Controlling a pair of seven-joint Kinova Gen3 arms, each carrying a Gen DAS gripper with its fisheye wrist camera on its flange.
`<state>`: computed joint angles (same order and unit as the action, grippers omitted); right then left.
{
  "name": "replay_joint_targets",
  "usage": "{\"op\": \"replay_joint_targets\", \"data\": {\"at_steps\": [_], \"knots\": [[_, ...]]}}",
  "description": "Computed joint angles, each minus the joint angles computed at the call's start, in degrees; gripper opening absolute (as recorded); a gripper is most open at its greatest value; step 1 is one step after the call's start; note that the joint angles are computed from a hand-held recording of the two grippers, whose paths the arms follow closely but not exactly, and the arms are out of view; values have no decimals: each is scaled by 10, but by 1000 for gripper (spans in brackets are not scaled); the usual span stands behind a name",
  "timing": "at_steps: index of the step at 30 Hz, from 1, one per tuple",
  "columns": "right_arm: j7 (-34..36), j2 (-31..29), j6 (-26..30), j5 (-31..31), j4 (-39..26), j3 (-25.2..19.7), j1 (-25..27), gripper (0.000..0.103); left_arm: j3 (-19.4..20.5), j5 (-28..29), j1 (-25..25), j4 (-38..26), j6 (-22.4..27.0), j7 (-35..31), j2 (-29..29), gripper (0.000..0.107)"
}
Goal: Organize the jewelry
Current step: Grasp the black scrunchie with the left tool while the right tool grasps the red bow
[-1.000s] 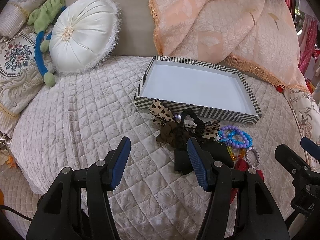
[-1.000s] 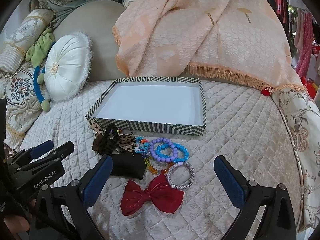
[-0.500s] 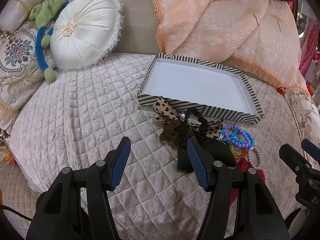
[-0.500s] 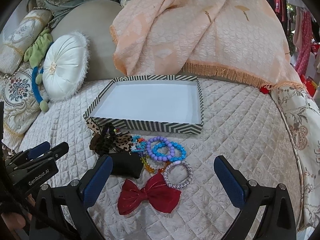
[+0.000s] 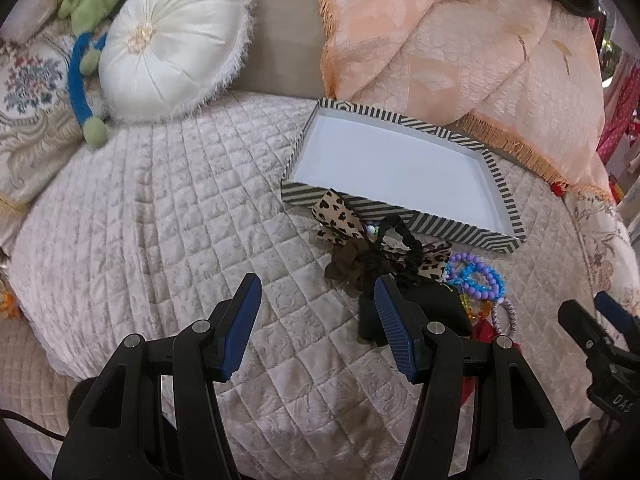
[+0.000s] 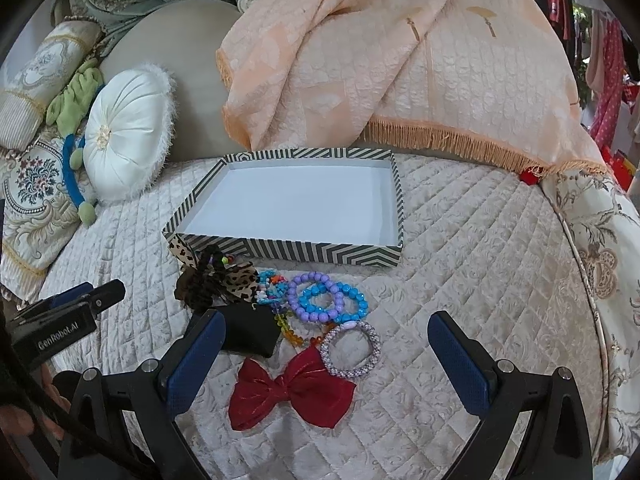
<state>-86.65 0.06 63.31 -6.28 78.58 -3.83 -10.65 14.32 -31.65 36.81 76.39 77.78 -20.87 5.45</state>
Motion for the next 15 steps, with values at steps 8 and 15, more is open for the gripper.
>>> {"op": "replay_joint_targets", "data": {"at_steps": [8,15], "knots": [[23,7,-1,-8,6,9,12,101,2,54,-21,2,-54,-81,9,59],[86,13,28,-48,21,23,40,96,-17,82,-15,-23,-72,-149,47,59]]}}
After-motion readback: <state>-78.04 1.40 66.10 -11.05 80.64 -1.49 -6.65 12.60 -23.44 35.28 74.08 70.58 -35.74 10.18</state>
